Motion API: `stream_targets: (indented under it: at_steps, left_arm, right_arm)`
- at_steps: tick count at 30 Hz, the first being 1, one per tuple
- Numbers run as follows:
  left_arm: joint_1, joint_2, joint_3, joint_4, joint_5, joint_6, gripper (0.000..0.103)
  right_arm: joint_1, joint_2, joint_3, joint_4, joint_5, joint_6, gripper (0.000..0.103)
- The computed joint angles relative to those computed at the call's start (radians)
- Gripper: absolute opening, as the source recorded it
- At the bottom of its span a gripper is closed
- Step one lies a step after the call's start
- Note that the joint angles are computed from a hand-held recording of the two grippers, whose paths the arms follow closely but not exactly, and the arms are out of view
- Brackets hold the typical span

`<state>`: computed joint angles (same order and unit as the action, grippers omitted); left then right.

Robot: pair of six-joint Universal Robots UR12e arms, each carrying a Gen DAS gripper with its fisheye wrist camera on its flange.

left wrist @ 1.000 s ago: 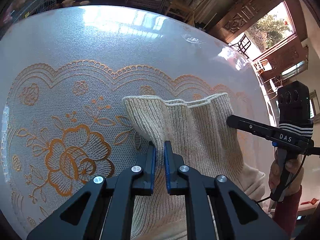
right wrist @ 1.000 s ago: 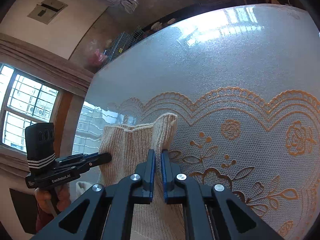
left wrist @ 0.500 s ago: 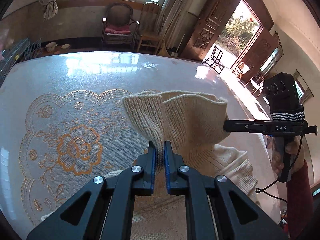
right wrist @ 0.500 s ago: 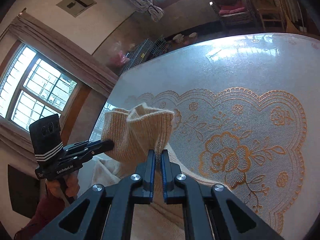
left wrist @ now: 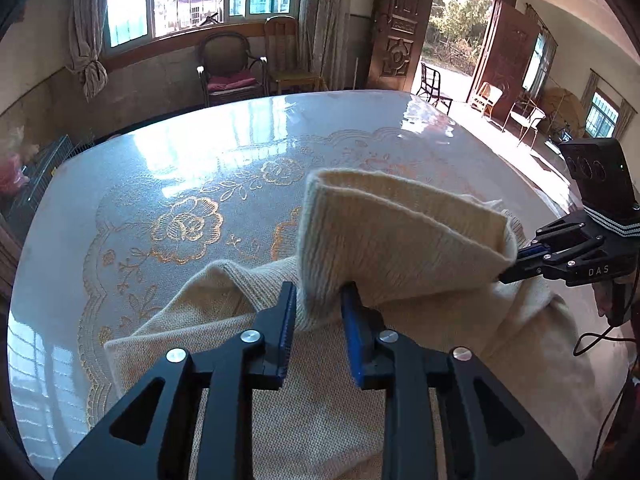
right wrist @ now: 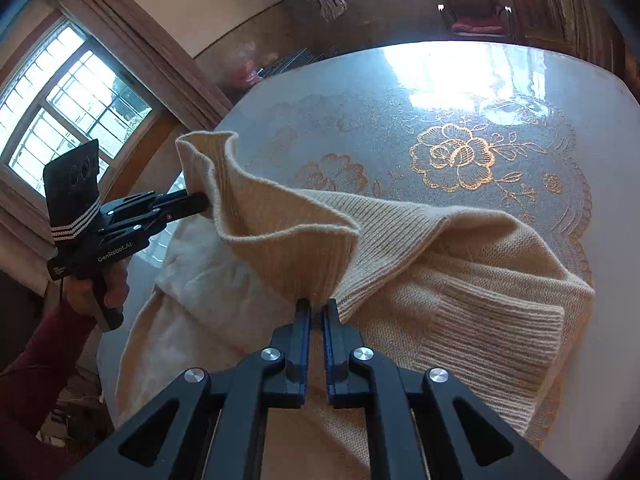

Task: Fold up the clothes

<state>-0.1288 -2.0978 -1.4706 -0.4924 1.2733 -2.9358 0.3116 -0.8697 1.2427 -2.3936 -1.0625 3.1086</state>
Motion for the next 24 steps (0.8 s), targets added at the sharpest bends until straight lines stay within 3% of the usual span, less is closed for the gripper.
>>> stream_targets:
  at_steps: [2, 5, 8, 10, 13, 15, 17, 21, 24]
  left_arm:
    - [0.010, 0.018, -0.029, 0.017, -0.009, -0.011, 0.083]
    - [0.038, 0.042, -0.064, 0.035, -0.080, -0.045, 0.085]
    - [0.073, 0.052, -0.078, 0.051, -0.132, -0.123, 0.086]
    - [0.090, 0.047, -0.075, 0.088, -0.170, -0.208, 0.086]
    - [0.108, 0.048, -0.069, 0.105, -0.200, -0.346, 0.086]
    - [0.106, 0.048, -0.068, 0.084, -0.173, -0.376, 0.086]
    - [0.098, 0.040, -0.060, 0.051, -0.152, -0.381, 0.086]
    - [0.074, 0.019, -0.035, -0.039, -0.108, -0.349, 0.086]
    - [0.047, 0.007, -0.011, -0.108, -0.041, -0.293, 0.086]
  right_arm:
    - [-0.013, -0.028, 0.060, -0.026, 0.022, -0.001, 0.021]
    - [-0.050, -0.054, 0.129, -0.163, 0.153, 0.109, 0.023]
    - [-0.062, -0.070, 0.143, -0.238, 0.159, 0.193, 0.023]
    - [-0.056, -0.072, 0.125, -0.210, 0.119, 0.207, 0.024]
    - [-0.026, -0.057, 0.061, -0.039, -0.008, 0.236, 0.024]
    - [-0.029, -0.050, 0.054, 0.029, 0.007, 0.267, 0.027]
    - [-0.037, -0.038, 0.057, 0.034, 0.069, 0.300, 0.027]
    - [-0.041, -0.017, 0.048, 0.054, 0.112, 0.337, 0.028]
    - [-0.039, -0.005, 0.036, 0.088, 0.119, 0.318, 0.028]
